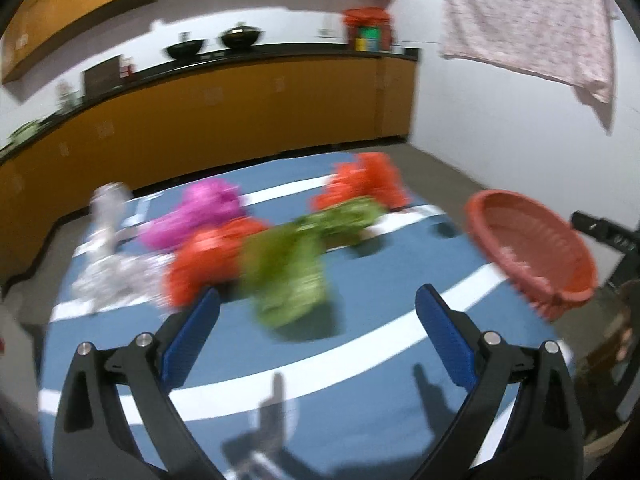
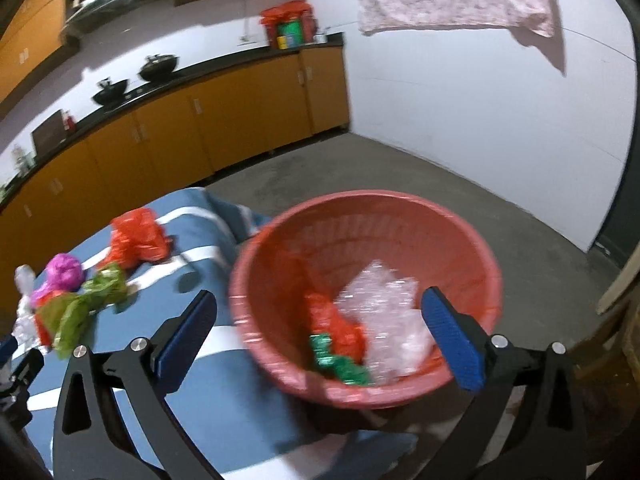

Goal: Collect trash
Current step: 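Move both open tools back over the table toward the bags, then grasp the olive-green bag with the right tool while the left tool grasps the red bag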

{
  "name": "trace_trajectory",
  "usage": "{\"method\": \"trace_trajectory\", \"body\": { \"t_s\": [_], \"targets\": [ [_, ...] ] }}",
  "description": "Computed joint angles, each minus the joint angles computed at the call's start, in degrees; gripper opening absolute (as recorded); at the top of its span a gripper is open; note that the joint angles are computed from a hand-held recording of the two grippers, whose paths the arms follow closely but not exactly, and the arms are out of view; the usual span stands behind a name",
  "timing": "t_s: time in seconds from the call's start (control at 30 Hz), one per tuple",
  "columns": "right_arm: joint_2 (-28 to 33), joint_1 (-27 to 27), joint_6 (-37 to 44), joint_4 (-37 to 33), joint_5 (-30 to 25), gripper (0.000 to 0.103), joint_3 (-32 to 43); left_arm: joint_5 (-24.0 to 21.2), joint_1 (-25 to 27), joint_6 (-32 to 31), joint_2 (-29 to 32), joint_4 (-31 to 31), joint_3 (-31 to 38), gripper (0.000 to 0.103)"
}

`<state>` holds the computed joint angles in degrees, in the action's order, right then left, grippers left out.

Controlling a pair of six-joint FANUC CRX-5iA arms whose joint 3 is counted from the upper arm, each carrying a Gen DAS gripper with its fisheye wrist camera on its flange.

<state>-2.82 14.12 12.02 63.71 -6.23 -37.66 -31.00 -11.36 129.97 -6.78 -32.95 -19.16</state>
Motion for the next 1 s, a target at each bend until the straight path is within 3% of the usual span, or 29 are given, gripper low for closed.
{"method": "trace_trajectory", "body": {
  "t_s": [0.13, 0.27, 0.5, 0.57, 0.7, 0.8, 0.93, 1.0],
  "targets": [
    [1.1, 7.5, 10.6, -10.9, -3.0, 0.089, 3.1, -4.4, 2.6, 5.1, -3.5, -4.8, -2.4, 0.096],
    [3.6, 15.0, 24.1, -26.4, -7.5, 0.077, 9.2, -5.8, 7.1, 6.8, -6.9, -4.6, -5.2, 0.096],
    [10.1, 21.9, 31.6, -39.3, -12.6, 0.075, 19.3, -7.5, 10.9, 10.0, -10.5, -7.4, -8.1, 0.096],
    [12.0, 23.3, 32.2, -41.1, -14.3, 0.073, 21.7, -6.7, 12.8, 9.3, -11.4, -6.9, -9.0, 0.096],
    [15.3, 25.3, 40.4, -51.5, -18.1, 0.07, 28.0, -5.1, 16.4, 7.7, -12.2, -4.8, -10.1, 0.096],
    [16.6, 26.6, 42.9, -51.5, -19.2, 0.066, 28.9, -4.0, 18.2, 6.9, -12.4, -3.9, -10.5, 0.096],
    [18.5, 26.5, 48.0, -55.7, -22.4, 0.048, 31.6, -2.0, 20.4, 5.0, -12.2, -2.0, -11.0, 0.096],
    [18.9, 26.4, 48.9, -55.8, -22.8, 0.023, 31.6, -0.6, 21.6, 3.2, -12.2, -0.1, -11.4, 0.096]
  ]
}}
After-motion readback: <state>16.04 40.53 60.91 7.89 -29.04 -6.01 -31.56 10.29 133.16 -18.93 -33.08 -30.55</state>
